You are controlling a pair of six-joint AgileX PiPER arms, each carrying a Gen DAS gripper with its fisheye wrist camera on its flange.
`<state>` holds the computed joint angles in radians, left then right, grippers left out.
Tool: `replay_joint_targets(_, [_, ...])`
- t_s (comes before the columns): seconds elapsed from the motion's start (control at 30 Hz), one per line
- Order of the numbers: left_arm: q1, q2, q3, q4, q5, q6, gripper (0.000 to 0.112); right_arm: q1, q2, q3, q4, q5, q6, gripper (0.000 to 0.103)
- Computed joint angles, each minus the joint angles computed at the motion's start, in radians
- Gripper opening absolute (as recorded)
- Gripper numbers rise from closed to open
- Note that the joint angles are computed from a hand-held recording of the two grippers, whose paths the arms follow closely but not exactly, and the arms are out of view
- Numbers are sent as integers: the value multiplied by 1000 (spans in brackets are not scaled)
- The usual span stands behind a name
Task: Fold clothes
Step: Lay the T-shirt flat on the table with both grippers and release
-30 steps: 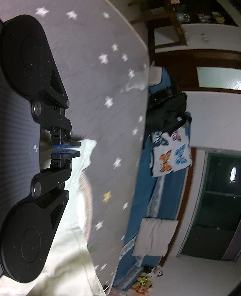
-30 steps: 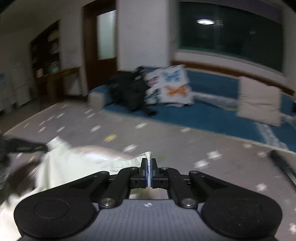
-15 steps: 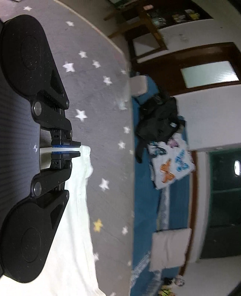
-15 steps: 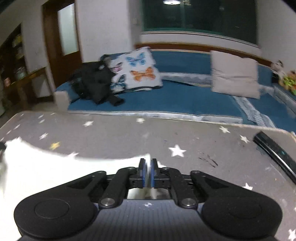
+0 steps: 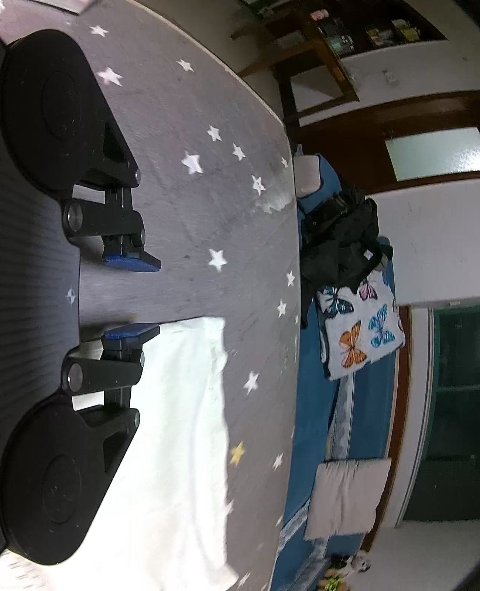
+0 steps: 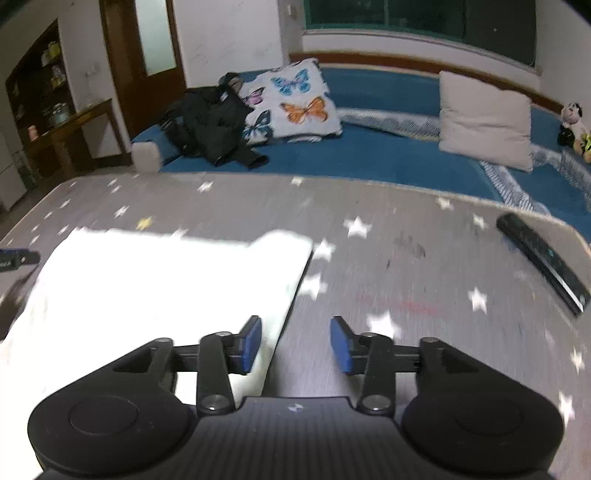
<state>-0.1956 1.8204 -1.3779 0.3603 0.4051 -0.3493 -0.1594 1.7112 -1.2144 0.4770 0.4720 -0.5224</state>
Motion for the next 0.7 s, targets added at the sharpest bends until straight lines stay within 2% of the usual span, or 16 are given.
replay_joint_targets(0.33, [7, -357, 402, -231, -74, 254, 48, -107, -322, 357, 134, 77, -147, 50])
replay_joint_targets(0.43, [-6, -442, 506, -218, -87, 252, 48, -127, -374, 423, 143, 77, -164, 50])
replay_joint_targets(0.47, [-15, -463, 536, -171, -94, 208, 48, -132, -384, 441, 148, 74, -167, 49])
replay_joint_targets(0.53, [-26, -495, 586, -103, -106, 143, 48, -146, -404, 484, 178, 60, -195, 45])
replay_joint_targets(0.57, [-27, -508, 606, -87, -112, 126, 47, -150, -414, 504, 192, 52, -207, 40])
replay_joint_targets(0.67, [-14, -529, 643, -119, -114, 141, 43, -137, -459, 550, 209, 26, -222, 16])
replay_joint_targets(0.7, [-10, -535, 655, -119, -117, 139, 35, -133, -474, 565, 214, 17, -226, 7])
